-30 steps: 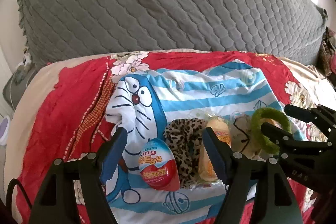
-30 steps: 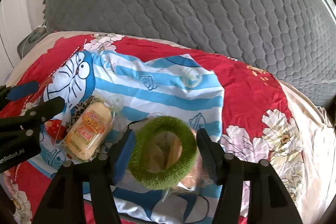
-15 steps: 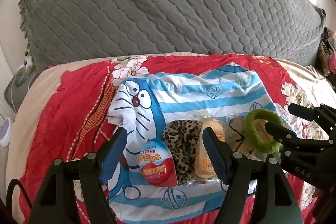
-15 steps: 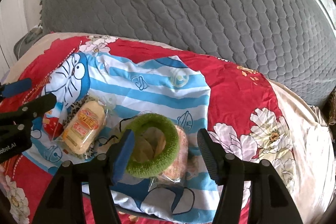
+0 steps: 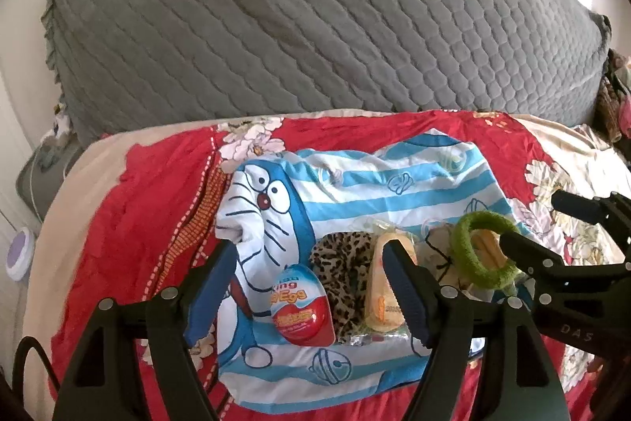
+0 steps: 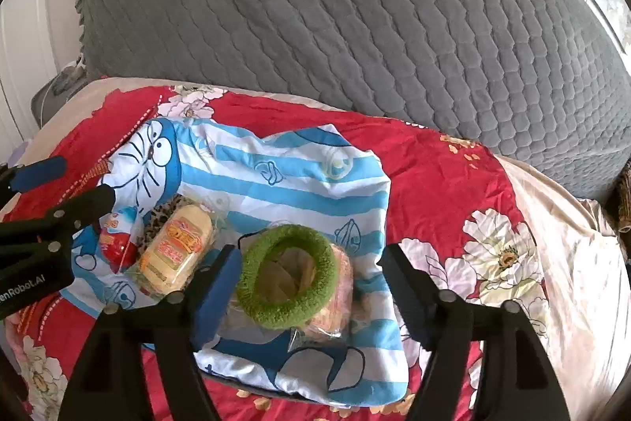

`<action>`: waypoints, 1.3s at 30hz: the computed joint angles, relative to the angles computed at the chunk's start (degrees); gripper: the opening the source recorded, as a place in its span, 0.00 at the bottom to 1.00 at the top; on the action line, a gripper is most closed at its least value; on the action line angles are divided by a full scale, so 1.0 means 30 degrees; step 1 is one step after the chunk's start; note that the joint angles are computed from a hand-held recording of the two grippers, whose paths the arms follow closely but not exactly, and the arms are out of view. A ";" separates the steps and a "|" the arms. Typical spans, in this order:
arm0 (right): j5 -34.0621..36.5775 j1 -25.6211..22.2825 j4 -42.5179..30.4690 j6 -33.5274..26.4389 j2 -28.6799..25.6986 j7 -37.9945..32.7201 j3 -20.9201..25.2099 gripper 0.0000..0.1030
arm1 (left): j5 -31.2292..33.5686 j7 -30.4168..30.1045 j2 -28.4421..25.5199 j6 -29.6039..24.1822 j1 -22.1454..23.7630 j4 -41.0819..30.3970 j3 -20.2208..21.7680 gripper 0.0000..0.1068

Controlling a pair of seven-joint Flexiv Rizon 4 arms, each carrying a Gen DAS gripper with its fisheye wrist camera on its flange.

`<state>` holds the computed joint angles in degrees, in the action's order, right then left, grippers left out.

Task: Organize objects

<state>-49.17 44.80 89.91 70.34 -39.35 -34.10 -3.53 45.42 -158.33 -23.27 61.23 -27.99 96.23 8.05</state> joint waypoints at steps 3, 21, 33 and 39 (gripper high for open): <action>-0.0319 0.0164 0.0176 -0.0012 0.0216 0.0327 -0.0234 0.77 | 0.0285 -0.0162 0.0234 -0.0192 -0.0180 -0.0010 0.0039 0.78; -0.1835 -0.0152 0.1642 0.0863 0.1770 0.2085 -0.0067 0.99 | 0.1518 -0.1179 0.1975 -0.1444 0.0058 0.0561 -0.1125 0.81; -0.3975 -0.0412 0.2932 0.0221 0.3035 0.3840 0.0565 0.99 | 0.2171 -0.1802 0.3347 -0.2334 0.0148 0.1355 -0.2088 0.81; -0.5228 -0.0779 0.3846 0.0627 0.3963 0.5191 0.0877 0.99 | 0.2157 -0.2341 0.4137 -0.2429 0.0406 0.2031 -0.2683 0.82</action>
